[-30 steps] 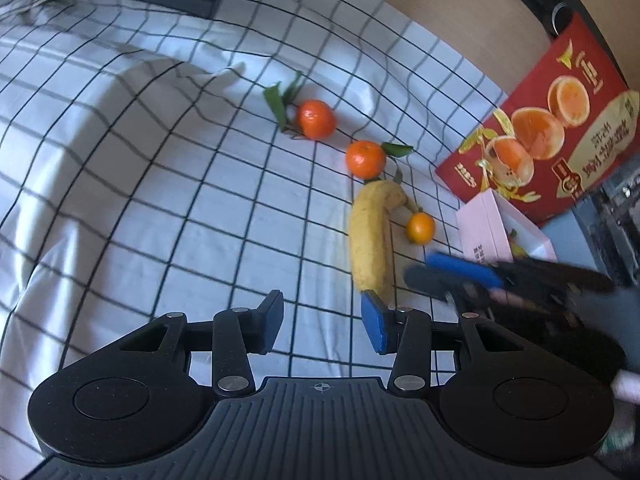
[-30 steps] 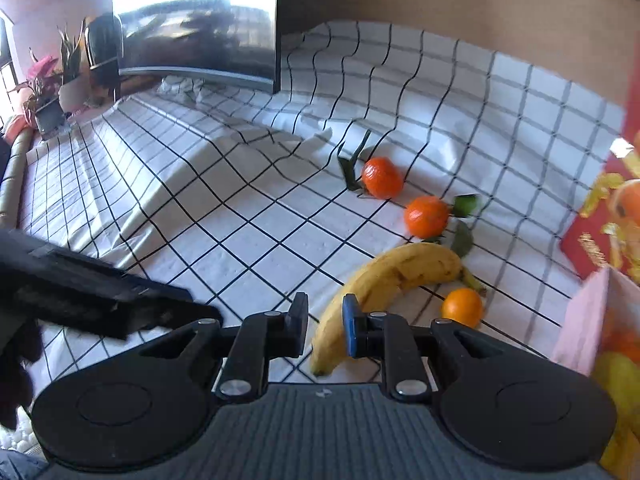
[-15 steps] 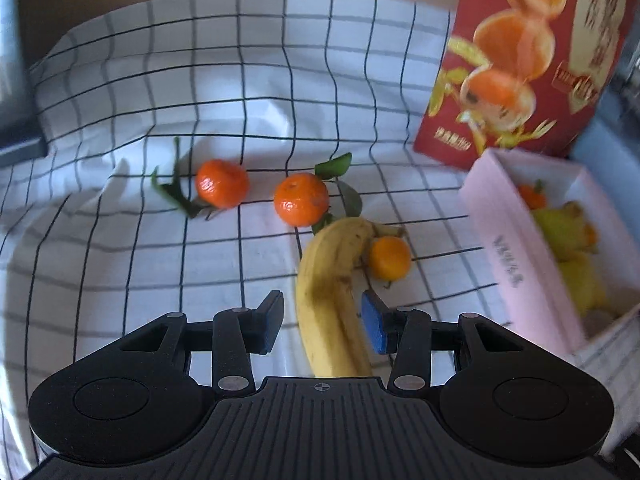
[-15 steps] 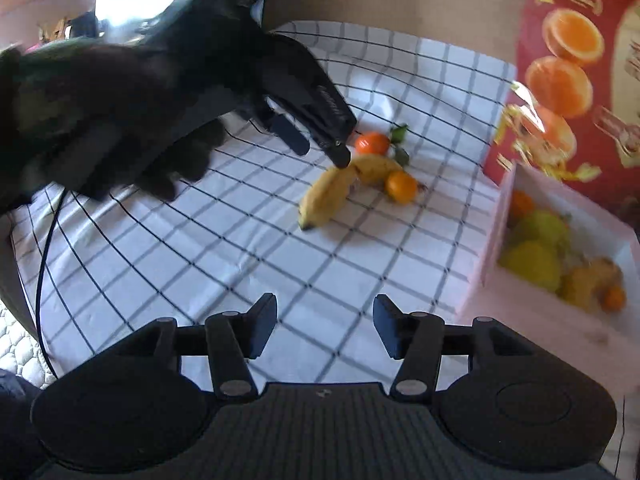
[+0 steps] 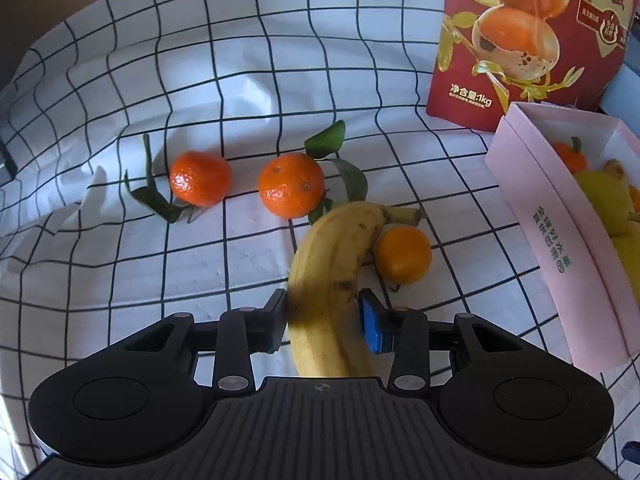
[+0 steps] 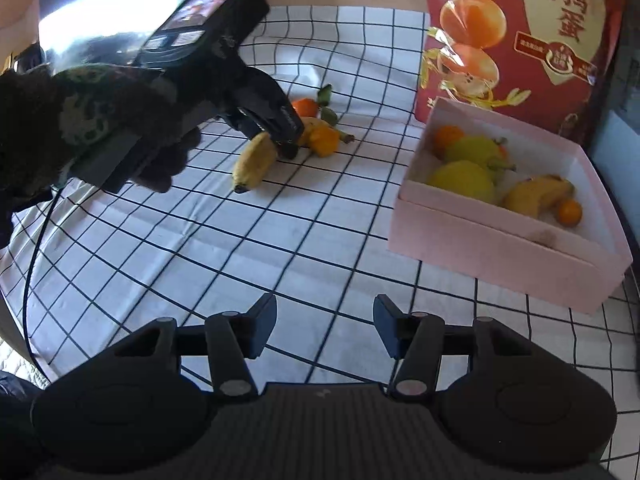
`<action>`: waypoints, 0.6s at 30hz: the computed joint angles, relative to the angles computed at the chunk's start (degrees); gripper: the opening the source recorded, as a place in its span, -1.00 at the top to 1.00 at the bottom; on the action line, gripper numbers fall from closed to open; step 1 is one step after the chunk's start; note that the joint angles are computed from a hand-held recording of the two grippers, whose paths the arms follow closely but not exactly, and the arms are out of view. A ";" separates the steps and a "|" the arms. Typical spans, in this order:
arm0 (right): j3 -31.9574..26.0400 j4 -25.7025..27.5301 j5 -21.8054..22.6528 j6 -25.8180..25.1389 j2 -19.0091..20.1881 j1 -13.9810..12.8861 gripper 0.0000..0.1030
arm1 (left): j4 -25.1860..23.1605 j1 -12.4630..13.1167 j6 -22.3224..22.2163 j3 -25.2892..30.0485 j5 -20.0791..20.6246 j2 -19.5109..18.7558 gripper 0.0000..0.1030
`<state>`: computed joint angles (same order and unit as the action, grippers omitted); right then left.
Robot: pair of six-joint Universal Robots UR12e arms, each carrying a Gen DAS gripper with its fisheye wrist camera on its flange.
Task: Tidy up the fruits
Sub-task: 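Lift the banana with the left gripper while the right gripper grasps a mandarin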
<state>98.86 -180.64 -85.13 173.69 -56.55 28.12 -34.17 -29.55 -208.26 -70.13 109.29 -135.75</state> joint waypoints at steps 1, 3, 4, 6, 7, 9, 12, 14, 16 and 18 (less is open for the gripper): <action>0.00 0.08 0.08 -0.05 0.01 -0.06 -0.04 | 0.57 -0.03 -0.29 -0.66 0.00 0.37 0.17; -0.12 0.31 0.51 -0.55 0.10 -0.13 -0.04 | 1.94 -0.09 -0.78 -2.31 -0.16 1.27 0.18; -0.20 0.39 0.82 -0.85 0.15 -0.15 -0.04 | 2.51 -0.12 -1.00 -3.23 -0.19 1.78 0.18; -0.40 0.53 1.40 -1.39 0.31 -0.10 -0.04 | 3.10 -0.25 -1.64 -4.99 -0.33 2.82 0.19; -0.52 0.58 1.66 -1.68 0.39 -0.04 -0.04 | 3.29 -0.33 -2.16 -5.90 -0.45 3.38 0.19; -0.84 0.64 2.21 -2.48 0.62 0.08 -0.04 | 3.33 -0.50 -3.80 -7.91 -0.80 4.67 0.19; -1.23 0.64 2.72 -3.62 0.84 0.32 -0.04 | 3.09 -0.90 -6.20 -11.00 -0.92 6.72 0.19; -1.55 0.80 3.03 -4.04 0.98 0.48 -0.04 | 2.22 -1.20 -7.54 -12.59 -0.41 7.90 0.19; -1.95 1.09 3.54 -4.62 1.18 0.63 -0.04 | 1.31 -1.44 -8.61 -13.58 0.37 8.72 0.19; -2.42 1.30 3.91 -5.13 1.42 0.83 -0.04 | 1.79 -1.41 -9.30 -14.53 0.49 9.28 0.19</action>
<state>96.44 -179.34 -81.21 168.56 -55.13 28.96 -32.37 -30.95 -217.56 -84.65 109.78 -126.47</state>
